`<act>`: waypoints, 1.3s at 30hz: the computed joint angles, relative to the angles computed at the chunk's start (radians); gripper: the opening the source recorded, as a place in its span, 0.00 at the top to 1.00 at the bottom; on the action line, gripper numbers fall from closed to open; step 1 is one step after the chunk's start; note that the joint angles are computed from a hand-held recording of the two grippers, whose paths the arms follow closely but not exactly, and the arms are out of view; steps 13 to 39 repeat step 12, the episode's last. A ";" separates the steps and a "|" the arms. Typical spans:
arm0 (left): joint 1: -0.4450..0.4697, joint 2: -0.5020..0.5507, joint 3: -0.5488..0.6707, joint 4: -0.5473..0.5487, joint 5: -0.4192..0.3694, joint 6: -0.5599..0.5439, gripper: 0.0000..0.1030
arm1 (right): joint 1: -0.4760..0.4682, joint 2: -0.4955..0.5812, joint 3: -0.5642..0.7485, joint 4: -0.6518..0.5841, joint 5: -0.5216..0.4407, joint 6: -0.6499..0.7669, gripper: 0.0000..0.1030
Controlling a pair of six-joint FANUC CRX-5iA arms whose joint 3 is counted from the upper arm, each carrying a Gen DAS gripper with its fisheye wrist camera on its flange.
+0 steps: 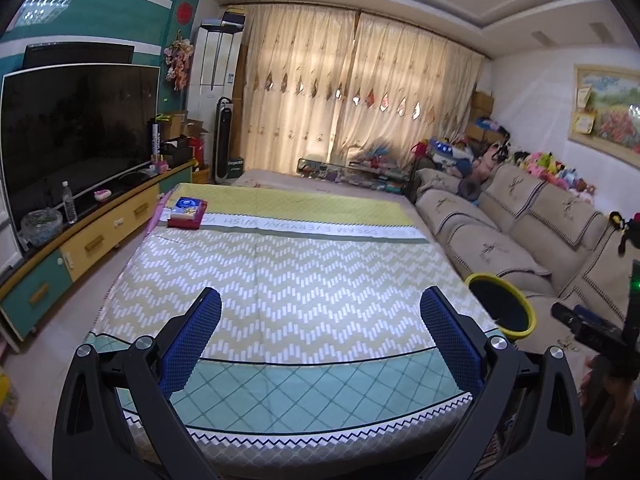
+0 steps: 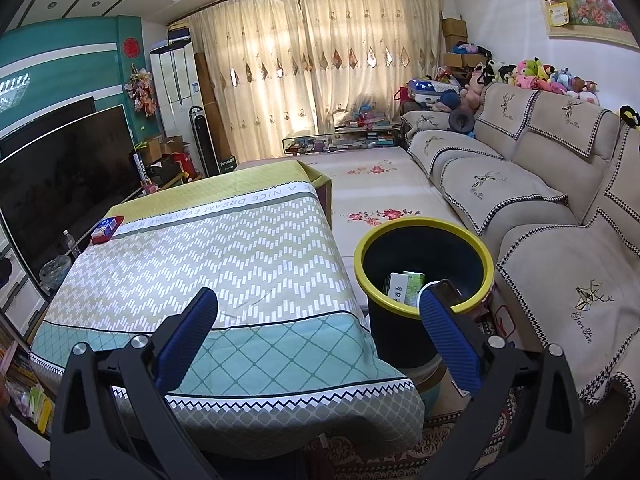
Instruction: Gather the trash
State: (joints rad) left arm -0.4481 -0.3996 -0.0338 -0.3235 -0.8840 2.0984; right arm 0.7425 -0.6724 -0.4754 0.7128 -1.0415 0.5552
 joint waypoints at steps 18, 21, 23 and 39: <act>0.134 0.154 0.072 0.080 -0.034 -0.108 0.05 | -0.101 0.193 0.131 -0.142 0.096 0.195 0.07; 0.134 0.154 0.072 0.080 -0.034 -0.108 0.05 | -0.101 0.193 0.131 -0.142 0.096 0.195 0.07; 0.134 0.154 0.072 0.080 -0.034 -0.108 0.05 | -0.101 0.193 0.131 -0.142 0.096 0.195 0.07; 0.134 0.154 0.072 0.080 -0.034 -0.108 0.05 | -0.101 0.193 0.131 -0.142 0.096 0.195 0.07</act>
